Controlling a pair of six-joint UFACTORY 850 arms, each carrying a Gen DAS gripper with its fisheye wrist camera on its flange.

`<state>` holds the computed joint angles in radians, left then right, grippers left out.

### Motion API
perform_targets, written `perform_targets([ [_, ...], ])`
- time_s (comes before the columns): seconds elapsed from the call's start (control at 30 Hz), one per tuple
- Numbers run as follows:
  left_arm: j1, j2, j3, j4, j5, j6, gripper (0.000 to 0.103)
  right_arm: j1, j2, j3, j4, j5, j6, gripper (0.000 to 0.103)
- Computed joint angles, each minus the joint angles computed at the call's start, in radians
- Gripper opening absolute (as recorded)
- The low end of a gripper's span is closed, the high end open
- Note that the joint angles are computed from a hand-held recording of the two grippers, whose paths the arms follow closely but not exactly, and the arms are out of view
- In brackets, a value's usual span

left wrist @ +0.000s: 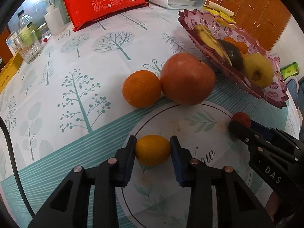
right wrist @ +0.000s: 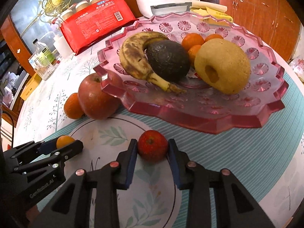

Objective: Organize fruits
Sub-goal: 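Grasp the small orange on the plate with the left gripper while the right gripper grasps the red plum, then lift and carry the small orange and the red plum over the pink bowl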

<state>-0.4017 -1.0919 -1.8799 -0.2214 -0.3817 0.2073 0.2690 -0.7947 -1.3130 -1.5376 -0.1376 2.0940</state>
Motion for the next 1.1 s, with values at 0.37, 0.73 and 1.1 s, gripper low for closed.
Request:
perform_targets([
  [0.37,-0.011,0.118,0.14,0.024,0.088,-0.039,0.034,0.037,0.077,0.071,-0.273,0.035,0.223,0.033],
  [0.73,-0.034,0.26,0.276,-0.139,0.174,0.111,0.034,0.068,0.215,0.198,-0.671,-0.017,0.583,0.033],
  [1.1,-0.081,0.353,0.301,-0.166,0.21,0.078,0.034,0.018,0.37,0.312,-0.926,-0.097,0.791,0.033],
])
